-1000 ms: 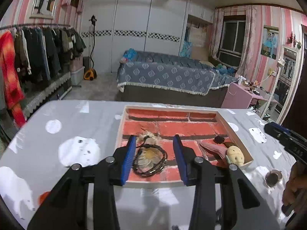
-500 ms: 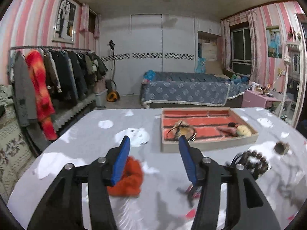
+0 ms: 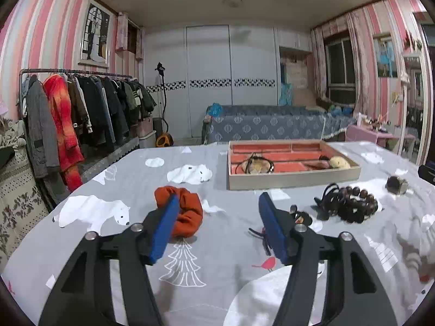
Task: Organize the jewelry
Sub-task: 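Move the left tool to the orange scrunchie while the right tool approaches the large wooden bead bracelet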
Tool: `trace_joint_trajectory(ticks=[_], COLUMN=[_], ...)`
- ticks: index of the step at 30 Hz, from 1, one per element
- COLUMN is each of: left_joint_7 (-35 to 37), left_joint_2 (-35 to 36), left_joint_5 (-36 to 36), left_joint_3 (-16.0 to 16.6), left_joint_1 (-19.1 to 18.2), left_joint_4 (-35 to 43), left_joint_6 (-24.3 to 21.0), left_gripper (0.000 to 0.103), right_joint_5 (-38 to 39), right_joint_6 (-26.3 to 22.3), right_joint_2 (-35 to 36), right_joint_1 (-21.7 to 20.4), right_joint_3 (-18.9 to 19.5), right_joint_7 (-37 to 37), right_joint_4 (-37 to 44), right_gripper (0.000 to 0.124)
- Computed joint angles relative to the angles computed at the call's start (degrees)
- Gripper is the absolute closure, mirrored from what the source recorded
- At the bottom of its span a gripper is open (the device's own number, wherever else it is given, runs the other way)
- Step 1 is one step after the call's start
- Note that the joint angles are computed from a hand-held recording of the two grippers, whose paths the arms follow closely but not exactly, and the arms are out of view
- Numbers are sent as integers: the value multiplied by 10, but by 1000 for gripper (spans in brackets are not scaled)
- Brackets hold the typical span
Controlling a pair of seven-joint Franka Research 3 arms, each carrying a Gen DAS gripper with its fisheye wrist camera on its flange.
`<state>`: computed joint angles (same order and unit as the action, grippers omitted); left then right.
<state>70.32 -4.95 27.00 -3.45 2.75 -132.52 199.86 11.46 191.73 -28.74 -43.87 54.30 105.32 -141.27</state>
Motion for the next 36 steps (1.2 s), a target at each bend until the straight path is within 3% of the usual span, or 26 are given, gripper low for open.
trace_joint_trajectory(ticks=[2, 5, 9, 14, 16, 28, 36], left_joint_7=[-25, -108, -134, -113, -121, -106, -62], left_joint_2=[2, 8, 8, 5, 6, 7, 5], left_joint_5=[27, 103, 125, 108, 117, 101, 48], left_joint_3=[13, 43, 36, 21, 25, 19, 5], left_joint_1=[-7, -17, -3, 6, 4, 5, 10], left_joint_4=[6, 20, 23, 19, 21, 19, 13], left_joint_6=[-5, -1, 2, -2, -4, -4, -11], left_gripper=[42, 41, 36, 36, 31, 30, 28], right_joint_5=[1, 21, 54, 70, 69, 49, 12], right_joint_6=[12, 40, 53, 34, 29, 18, -32], right_joint_2=[-2, -6, -19, -16, -13, -27, -50], right_joint_1=[0, 6, -3, -13, -14, -27, -58], right_joint_3=[1, 0, 17, 30, 29, 36, 50], right_joint_7=[0, -6, -30, -47, -46, -22, 30], right_joint_4=[-4, -17, -23, -11, -9, -10, 3], right_gripper=[48, 45, 43, 43, 43, 43, 44])
